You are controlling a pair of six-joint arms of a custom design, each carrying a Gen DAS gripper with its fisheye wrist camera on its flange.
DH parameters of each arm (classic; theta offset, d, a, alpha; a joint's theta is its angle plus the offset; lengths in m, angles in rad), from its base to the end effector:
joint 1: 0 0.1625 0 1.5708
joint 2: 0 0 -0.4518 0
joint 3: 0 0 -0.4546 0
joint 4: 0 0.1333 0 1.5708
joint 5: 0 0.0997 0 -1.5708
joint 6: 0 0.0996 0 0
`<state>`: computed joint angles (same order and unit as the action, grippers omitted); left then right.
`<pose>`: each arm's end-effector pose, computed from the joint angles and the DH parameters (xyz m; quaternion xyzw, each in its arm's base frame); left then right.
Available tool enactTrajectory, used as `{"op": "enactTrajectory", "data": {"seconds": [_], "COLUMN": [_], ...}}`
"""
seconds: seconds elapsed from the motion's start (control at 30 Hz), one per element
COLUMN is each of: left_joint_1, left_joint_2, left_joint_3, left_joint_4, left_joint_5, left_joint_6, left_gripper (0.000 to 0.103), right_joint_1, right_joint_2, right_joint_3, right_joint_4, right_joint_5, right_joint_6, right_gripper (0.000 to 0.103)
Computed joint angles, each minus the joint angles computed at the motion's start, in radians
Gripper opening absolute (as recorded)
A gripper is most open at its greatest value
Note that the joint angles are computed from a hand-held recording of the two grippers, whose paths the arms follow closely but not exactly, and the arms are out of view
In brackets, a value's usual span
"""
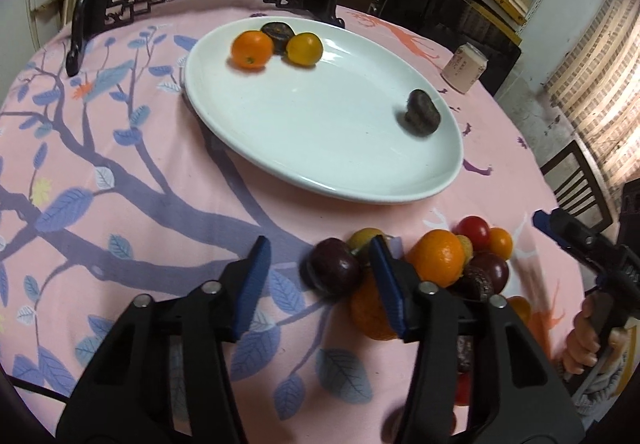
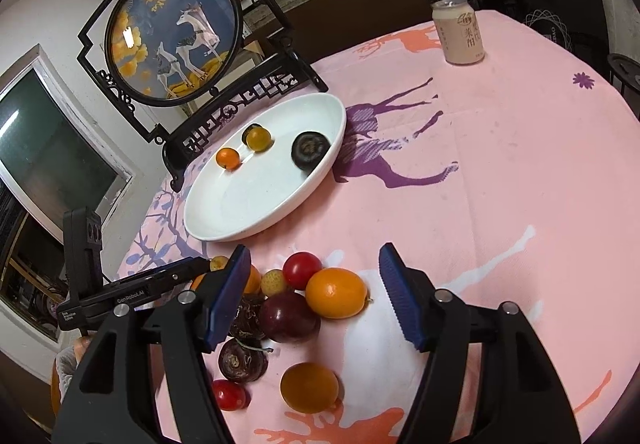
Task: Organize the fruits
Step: 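Grasp a dark red cherry with the left gripper while the right grasps an orange mandarin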
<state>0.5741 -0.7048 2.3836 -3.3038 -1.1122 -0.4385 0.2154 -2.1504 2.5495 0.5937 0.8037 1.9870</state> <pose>-0.2392 -0.3659 -0.0805 0.2623 0.9375 -0.1693 0.1538 -0.0809 -0.2249 0.2493 0.0170 -0.8951 0.4230 0.1398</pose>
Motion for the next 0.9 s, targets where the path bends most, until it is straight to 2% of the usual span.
{"op": "enactTrajectory", "data": {"seconds": [0.23, 0.43, 0.6, 0.67, 0.77, 0.8, 0.87, 0.9], "left_joint_1": [-0.02, -0.022, -0.028, -0.055, -0.056, -0.056, -0.05, -0.038], "left_joint_2": [-0.008, -0.041, -0.028, -0.013, -0.004, -0.003, -0.011, -0.02], "left_joint_3": [0.01, 0.038, 0.036, 0.035, 0.026, 0.021, 0.01, 0.014], "left_joint_4": [0.006, 0.009, 0.009, 0.001, 0.017, 0.04, 0.125, 0.131], "left_joint_5": [-0.011, 0.028, 0.011, 0.044, 0.074, 0.098, 0.175, 0.176], "left_joint_6": [-0.016, -0.053, -0.035, -0.023, -0.03, -0.033, -0.07, -0.086], "left_gripper": [0.046, 0.043, 0.043, 0.043, 0.048, 0.051, 0.049, 0.047], "right_joint_1": [0.03, 0.034, 0.038, 0.038, 0.042, 0.044, 0.042, 0.039], "right_joint_2": [0.023, 0.029, 0.027, 0.028, 0.03, 0.032, 0.034, 0.032], "right_joint_3": [-0.017, -0.02, -0.021, -0.021, -0.022, -0.023, -0.023, -0.023], "right_joint_4": [-0.025, -0.02, -0.023, -0.024, -0.027, -0.028, -0.028, -0.026], "right_joint_5": [0.031, 0.038, 0.043, 0.043, 0.046, 0.049, 0.048, 0.046], "right_joint_6": [0.052, 0.052, 0.061, 0.064, 0.07, 0.071, 0.07, 0.069], "right_gripper": [0.067, 0.067, 0.067, 0.067, 0.067, 0.067, 0.067, 0.067]}}
